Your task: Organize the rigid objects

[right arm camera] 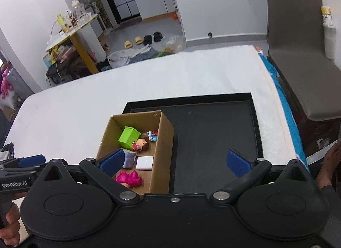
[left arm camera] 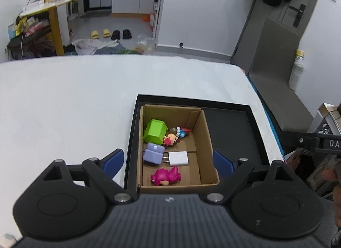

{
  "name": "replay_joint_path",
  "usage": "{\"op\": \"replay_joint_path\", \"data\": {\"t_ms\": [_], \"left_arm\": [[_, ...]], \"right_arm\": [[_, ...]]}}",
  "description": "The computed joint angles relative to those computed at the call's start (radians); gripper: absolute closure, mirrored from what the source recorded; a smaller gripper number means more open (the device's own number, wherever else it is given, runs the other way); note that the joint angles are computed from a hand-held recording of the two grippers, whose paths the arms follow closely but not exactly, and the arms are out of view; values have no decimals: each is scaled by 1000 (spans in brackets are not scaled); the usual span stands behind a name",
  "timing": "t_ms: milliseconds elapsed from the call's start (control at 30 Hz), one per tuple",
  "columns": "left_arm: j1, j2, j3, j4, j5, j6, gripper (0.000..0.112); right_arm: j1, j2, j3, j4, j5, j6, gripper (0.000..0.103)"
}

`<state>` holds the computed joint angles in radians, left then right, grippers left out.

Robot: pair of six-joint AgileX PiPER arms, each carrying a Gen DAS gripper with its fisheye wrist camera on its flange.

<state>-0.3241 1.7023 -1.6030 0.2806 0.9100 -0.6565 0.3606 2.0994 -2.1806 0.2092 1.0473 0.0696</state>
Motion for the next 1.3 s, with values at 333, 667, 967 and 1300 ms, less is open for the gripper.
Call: {"op": "replay_joint_path", "data": {"t_ms": [333, 667, 967, 1300], "left_arm": [[-69, -102, 59, 67, 15, -45, 15], [-147, -195, 95, 142, 74, -93, 14], [-266, -282, 159, 270, 129, -245, 14], [-389, -323, 189, 376, 205, -323, 13]], "right_arm": [[29, -174, 211, -41, -115, 25, 0], [68, -314, 327, -71, -142, 30, 0], [100, -422, 451, -132, -183, 88, 0], [92, -522, 551, -106, -197, 61, 0]]}}
